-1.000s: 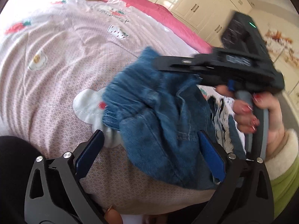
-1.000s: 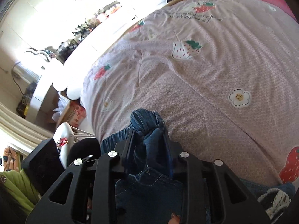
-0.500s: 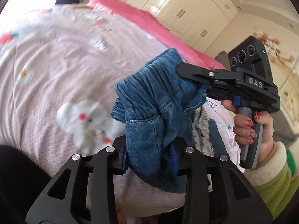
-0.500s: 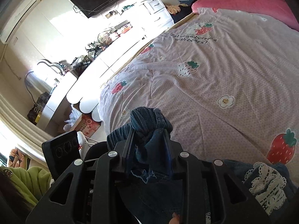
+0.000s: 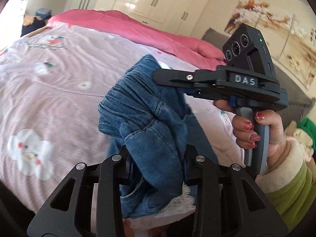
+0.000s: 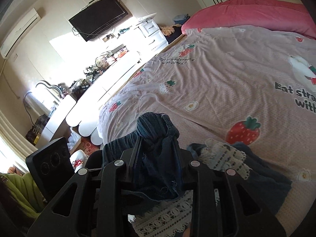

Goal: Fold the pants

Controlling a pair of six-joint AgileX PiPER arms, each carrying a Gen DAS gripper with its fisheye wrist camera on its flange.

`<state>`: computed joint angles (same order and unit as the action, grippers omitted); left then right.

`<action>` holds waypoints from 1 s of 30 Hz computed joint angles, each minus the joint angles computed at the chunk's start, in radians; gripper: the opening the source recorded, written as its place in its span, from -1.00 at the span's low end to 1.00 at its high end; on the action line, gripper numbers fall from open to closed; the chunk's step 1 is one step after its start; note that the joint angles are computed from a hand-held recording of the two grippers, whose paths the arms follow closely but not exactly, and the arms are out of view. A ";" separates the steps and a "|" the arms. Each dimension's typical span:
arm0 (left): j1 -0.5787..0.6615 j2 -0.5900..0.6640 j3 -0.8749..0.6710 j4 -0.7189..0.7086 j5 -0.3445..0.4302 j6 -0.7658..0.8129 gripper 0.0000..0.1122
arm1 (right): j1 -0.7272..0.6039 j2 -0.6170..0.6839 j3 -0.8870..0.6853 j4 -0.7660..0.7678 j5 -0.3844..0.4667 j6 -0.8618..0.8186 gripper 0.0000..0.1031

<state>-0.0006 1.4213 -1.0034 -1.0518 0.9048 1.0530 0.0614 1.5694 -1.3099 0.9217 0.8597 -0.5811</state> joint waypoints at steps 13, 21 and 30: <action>-0.209 0.022 0.006 0.095 -0.149 -0.076 -0.55 | -0.194 -0.144 0.255 0.172 -0.045 -0.170 -0.06; -0.241 0.028 0.031 0.102 -0.155 -0.037 -0.54 | -0.156 -0.195 0.271 0.086 -0.072 -0.103 0.22; -0.192 0.029 0.037 0.043 -0.008 0.065 -0.05 | -0.111 -0.207 0.311 -0.323 -0.168 0.214 0.23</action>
<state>-0.1929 1.4498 -0.9663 -1.0092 0.8966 1.1182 -0.0493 1.3625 -0.9988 0.5983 0.6916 -0.3670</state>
